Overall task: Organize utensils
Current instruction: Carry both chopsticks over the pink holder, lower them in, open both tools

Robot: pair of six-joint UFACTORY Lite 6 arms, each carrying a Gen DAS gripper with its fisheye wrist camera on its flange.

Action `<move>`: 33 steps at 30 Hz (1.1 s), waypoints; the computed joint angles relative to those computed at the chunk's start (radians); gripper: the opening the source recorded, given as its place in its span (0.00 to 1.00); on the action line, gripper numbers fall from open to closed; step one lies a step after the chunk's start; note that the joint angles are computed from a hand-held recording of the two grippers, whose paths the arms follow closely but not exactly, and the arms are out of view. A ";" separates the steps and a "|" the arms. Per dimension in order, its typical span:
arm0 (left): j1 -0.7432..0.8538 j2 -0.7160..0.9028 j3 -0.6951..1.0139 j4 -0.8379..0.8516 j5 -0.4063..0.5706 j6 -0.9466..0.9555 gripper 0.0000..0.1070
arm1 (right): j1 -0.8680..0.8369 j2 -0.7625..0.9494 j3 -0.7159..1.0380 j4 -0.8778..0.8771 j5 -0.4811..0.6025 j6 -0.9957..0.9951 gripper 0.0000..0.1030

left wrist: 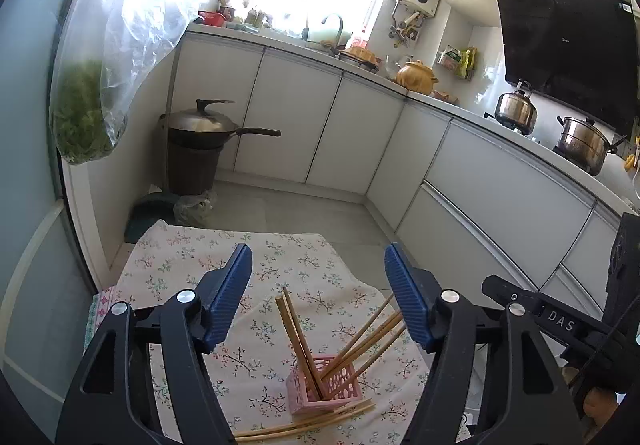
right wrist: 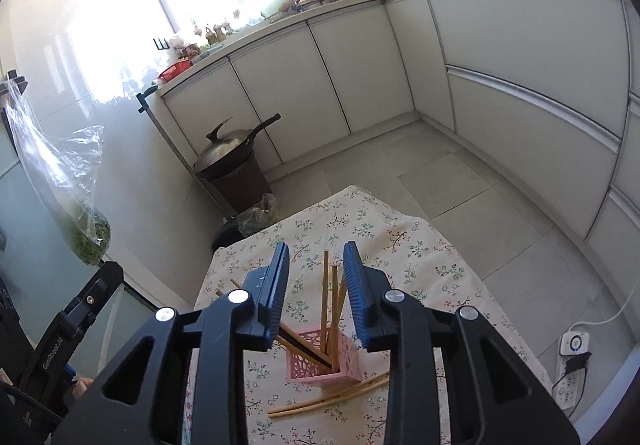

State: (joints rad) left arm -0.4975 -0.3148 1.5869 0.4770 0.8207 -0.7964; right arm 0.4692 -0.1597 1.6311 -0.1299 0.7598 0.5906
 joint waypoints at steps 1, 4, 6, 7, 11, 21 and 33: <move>-0.013 0.003 0.001 0.015 0.005 -0.009 0.63 | 0.018 -0.008 -0.004 -0.031 0.003 0.017 0.29; -0.068 0.012 0.001 0.085 0.029 -0.060 0.67 | 0.050 -0.029 -0.018 -0.086 0.006 0.044 0.29; -0.092 0.020 0.004 0.111 0.040 -0.075 0.70 | 0.051 -0.032 -0.019 -0.084 0.010 0.037 0.30; -0.106 0.025 0.007 0.126 0.050 -0.084 0.71 | 0.046 -0.036 -0.024 -0.070 0.011 0.025 0.32; -0.133 0.035 0.007 0.151 0.066 -0.105 0.77 | 0.056 -0.062 -0.060 -0.088 0.010 0.040 0.36; -0.244 0.045 -0.007 0.250 0.132 -0.171 0.89 | 0.046 -0.153 -0.176 -0.122 0.001 0.093 0.66; -0.341 0.051 -0.026 0.290 0.188 -0.176 0.90 | -0.081 -0.279 -0.318 0.027 0.000 0.018 0.87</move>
State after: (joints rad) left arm -0.8382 -0.2635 1.5606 0.7669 1.0085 -0.9725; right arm 0.3880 -0.4386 1.3128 -0.1029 0.7596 0.6090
